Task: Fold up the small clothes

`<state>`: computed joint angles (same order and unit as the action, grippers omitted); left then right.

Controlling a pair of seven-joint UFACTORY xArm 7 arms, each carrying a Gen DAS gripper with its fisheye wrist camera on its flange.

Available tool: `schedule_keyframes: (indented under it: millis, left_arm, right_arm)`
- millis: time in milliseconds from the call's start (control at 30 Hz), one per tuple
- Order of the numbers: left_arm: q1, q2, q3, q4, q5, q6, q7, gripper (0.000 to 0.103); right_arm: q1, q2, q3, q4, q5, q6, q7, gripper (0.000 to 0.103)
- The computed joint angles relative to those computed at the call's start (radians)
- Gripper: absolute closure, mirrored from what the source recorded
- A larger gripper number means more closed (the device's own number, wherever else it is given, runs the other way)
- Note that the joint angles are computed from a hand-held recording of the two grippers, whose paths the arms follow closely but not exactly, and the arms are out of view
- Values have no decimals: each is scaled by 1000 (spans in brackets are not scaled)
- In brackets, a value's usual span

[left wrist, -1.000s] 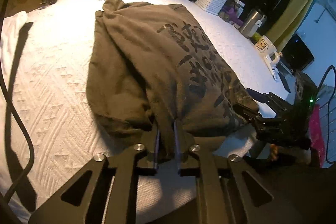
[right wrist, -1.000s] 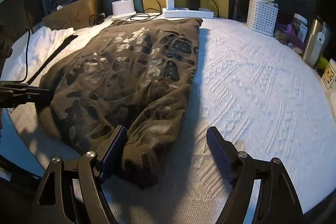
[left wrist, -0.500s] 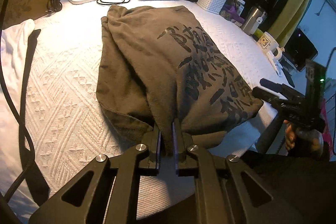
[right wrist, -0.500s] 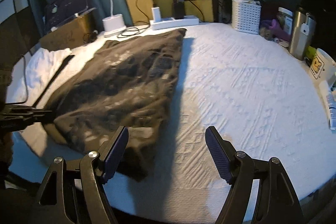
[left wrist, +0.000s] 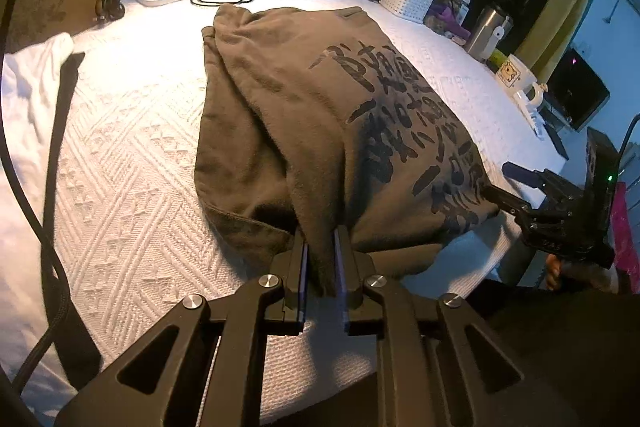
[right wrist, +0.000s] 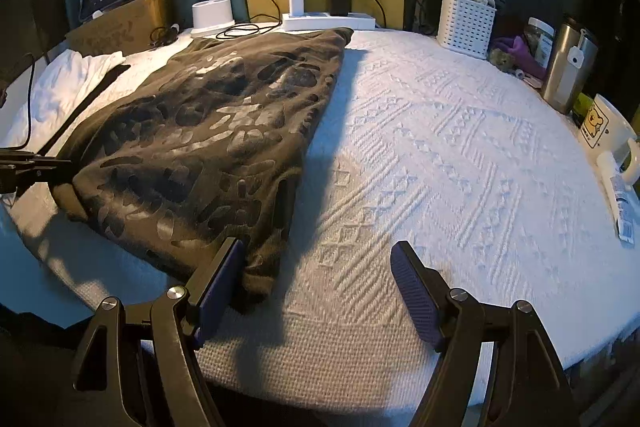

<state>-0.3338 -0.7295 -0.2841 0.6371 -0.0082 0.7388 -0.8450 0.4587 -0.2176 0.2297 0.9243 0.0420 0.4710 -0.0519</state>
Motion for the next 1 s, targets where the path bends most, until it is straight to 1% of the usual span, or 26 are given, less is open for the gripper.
schedule_keyframes:
  millis: [100,200,233,300,367,467,533,567,600,667,833,933,1000]
  left_arm:
    - [7,3,-14,16,21,30,-1,89]
    - [2,-8,-12,20,17,50,-7,88]
    - [2,-15,-13,19,21,57,-6,87]
    - [9,-26,-25,24,33,80,-15,77]
    - [8,-43,-28,22,34,96,-24,75]
    - [18,-74,-33,28,36,94,-46,73]
    - [40,-81,-51,45,61,83,-62,60]
    - [50,-86,-59,49,71,75,-72,51]
    - [60,-87,-66,53,81,58,-81,45]
    - [73,-64,-69,70,98,31,-80,45]
    - [110,55,-90,130,164,16,-66,45]
    - [138,121,-109,163,213,47,-95,45]
    - [131,143,-92,160,219,36,-112,45]
  right_arm:
    - [-3,-14,6,-11,-13,1,13,26]
    - [-1,-28,4,-24,-11,5,16,26]
    - [0,-35,3,-29,-9,7,18,26]
    - [0,-44,3,-35,-9,11,20,26]
    - [-3,-50,6,-38,-18,16,27,26]
    - [-16,-61,18,-38,-48,31,58,26]
    - [-18,-64,21,-35,-62,39,67,26]
    - [-19,-67,23,-35,-71,43,69,26]
    - [-21,-70,24,-33,-78,48,73,26]
    - [-22,-75,23,-29,-84,53,76,26]
    - [-27,-71,24,-7,-95,58,90,26]
    - [-34,-53,34,19,-122,47,106,26]
    - [-30,-31,33,43,-123,43,101,26]
